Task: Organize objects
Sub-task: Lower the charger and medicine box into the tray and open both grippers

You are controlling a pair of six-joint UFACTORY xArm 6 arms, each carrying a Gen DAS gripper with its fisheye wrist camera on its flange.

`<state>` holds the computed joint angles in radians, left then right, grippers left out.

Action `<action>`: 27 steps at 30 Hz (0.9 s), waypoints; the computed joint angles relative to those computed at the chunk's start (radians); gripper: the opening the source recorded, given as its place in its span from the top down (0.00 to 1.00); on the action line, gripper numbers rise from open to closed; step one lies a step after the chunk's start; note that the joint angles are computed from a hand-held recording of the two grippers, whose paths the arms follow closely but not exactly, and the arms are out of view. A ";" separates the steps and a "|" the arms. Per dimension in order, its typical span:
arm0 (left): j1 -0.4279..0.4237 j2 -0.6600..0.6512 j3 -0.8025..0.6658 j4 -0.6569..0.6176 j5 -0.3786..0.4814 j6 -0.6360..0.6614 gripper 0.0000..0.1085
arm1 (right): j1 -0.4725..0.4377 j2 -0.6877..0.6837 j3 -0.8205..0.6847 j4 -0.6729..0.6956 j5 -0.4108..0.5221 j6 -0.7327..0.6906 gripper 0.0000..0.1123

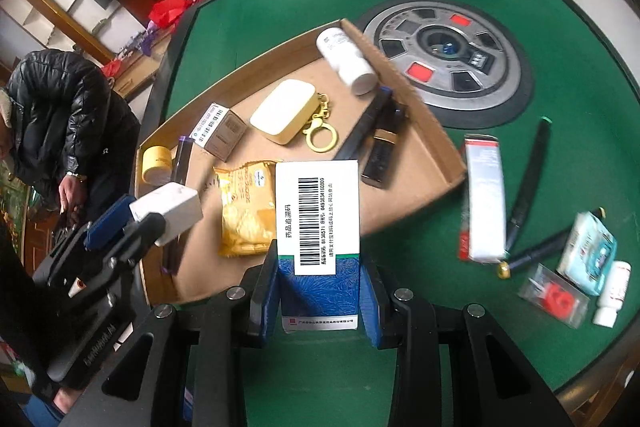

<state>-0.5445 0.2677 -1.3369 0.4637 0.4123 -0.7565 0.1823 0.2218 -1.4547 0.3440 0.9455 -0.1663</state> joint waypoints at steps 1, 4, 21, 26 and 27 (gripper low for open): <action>0.002 0.004 0.001 -0.008 -0.002 0.008 0.60 | 0.003 0.010 -0.010 -0.005 0.003 0.005 0.67; 0.006 0.019 -0.002 -0.018 -0.003 0.017 0.60 | 0.021 0.051 -0.055 -0.024 0.014 0.024 0.67; 0.007 0.056 -0.011 -0.045 -0.003 0.078 0.60 | 0.058 0.219 -0.231 -0.063 0.054 0.089 0.67; 0.006 0.058 -0.008 -0.007 -0.008 0.048 0.59 | 0.068 0.237 -0.250 -0.076 0.038 0.086 0.67; 0.006 0.060 -0.009 -0.005 -0.006 0.044 0.59 | 0.069 0.242 -0.256 -0.079 0.037 0.087 0.67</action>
